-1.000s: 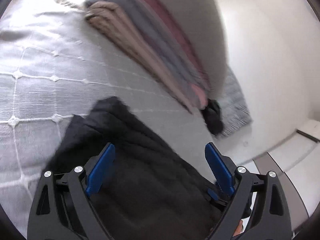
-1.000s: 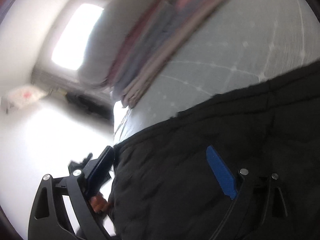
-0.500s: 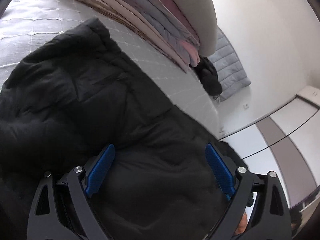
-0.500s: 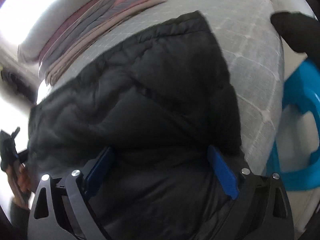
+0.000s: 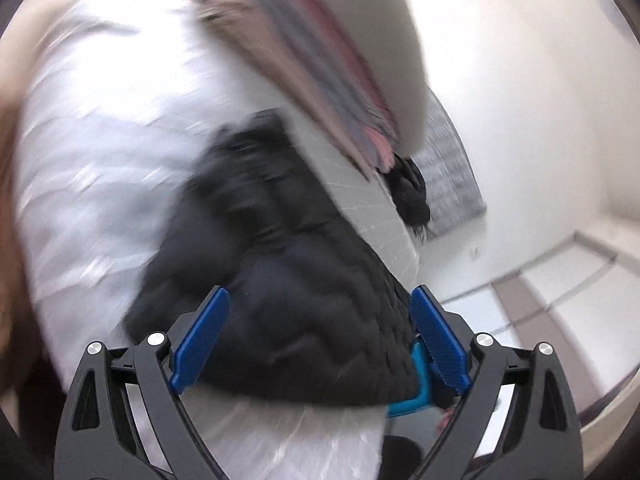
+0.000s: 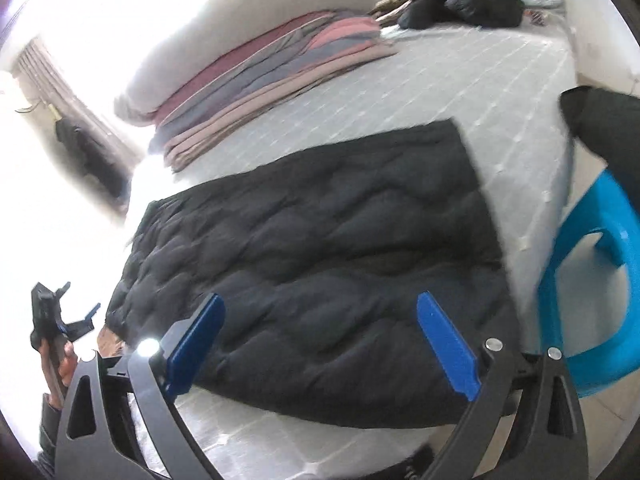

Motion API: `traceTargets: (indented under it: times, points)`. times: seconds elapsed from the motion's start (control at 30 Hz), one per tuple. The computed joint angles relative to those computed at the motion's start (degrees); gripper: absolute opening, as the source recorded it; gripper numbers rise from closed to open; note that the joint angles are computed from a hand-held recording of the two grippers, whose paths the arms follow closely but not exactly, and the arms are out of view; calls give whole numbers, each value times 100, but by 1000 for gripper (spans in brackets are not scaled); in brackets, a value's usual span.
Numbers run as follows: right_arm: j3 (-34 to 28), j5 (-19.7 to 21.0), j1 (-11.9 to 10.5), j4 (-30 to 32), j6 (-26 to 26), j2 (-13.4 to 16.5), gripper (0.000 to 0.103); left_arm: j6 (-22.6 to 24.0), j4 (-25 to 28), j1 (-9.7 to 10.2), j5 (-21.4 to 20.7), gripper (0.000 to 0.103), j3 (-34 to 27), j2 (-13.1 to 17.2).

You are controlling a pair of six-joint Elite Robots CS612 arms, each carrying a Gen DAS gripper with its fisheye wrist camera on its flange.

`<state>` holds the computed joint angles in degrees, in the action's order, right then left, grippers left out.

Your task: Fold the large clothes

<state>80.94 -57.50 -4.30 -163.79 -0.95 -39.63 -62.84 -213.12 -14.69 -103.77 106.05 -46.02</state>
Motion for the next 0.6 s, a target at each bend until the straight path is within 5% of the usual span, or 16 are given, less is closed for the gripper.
traceTargets:
  times: [0.2, 0.37, 0.47, 0.6]
  points:
    - [-113, 961, -69, 110, 699, 268, 93, -1621, -1015, 36, -140, 88, 262, 355]
    - [498, 1399, -435, -971, 1635, 153, 93, -2084, -1079, -38, 41, 88, 105, 534]
    - [867, 1636, -753, -1925, 2652, 172, 93, -2220, -930, -69, 247, 88, 17, 584]
    - [1141, 1476, -1042, -2312, 3458, 213, 93, -2225, -709, -123, 534, 90, -64, 620]
